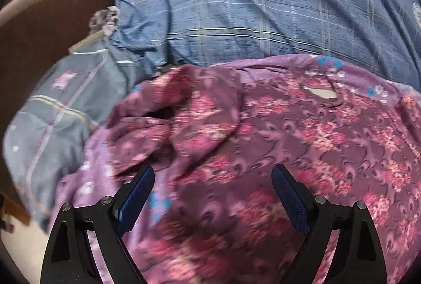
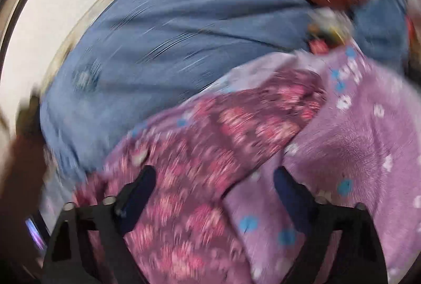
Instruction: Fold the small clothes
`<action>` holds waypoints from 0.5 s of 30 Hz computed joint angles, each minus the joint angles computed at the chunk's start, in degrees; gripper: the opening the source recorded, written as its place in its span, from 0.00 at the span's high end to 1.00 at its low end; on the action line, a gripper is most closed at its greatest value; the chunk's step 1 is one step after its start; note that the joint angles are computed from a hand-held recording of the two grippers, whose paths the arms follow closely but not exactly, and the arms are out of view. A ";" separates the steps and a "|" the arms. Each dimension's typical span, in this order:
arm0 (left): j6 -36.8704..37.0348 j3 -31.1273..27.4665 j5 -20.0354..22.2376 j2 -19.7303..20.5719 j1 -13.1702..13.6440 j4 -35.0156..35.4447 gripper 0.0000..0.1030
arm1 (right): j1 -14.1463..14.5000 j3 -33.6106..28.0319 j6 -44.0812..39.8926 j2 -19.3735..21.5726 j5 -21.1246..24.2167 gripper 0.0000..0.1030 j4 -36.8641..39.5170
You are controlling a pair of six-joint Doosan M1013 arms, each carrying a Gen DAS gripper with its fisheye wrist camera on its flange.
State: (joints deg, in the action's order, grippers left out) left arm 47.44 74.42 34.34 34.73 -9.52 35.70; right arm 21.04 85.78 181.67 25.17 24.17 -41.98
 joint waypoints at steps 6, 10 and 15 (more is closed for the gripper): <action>4.38 1.93 -10.61 0.04 2.39 -6.56 0.12 | -5.43 -1.63 -7.52 2.63 -2.40 0.23 14.67; 8.28 0.48 -9.15 1.14 3.23 -10.87 0.12 | -6.99 -1.92 2.54 3.76 -1.94 0.28 7.81; 6.97 -1.08 -7.56 1.99 3.10 -10.21 0.12 | -9.17 -3.96 -2.22 5.26 -3.08 0.38 12.72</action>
State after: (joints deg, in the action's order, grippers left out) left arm 54.41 73.34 26.78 36.72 -6.41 25.49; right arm 11.88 81.83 179.45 30.44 21.10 -29.26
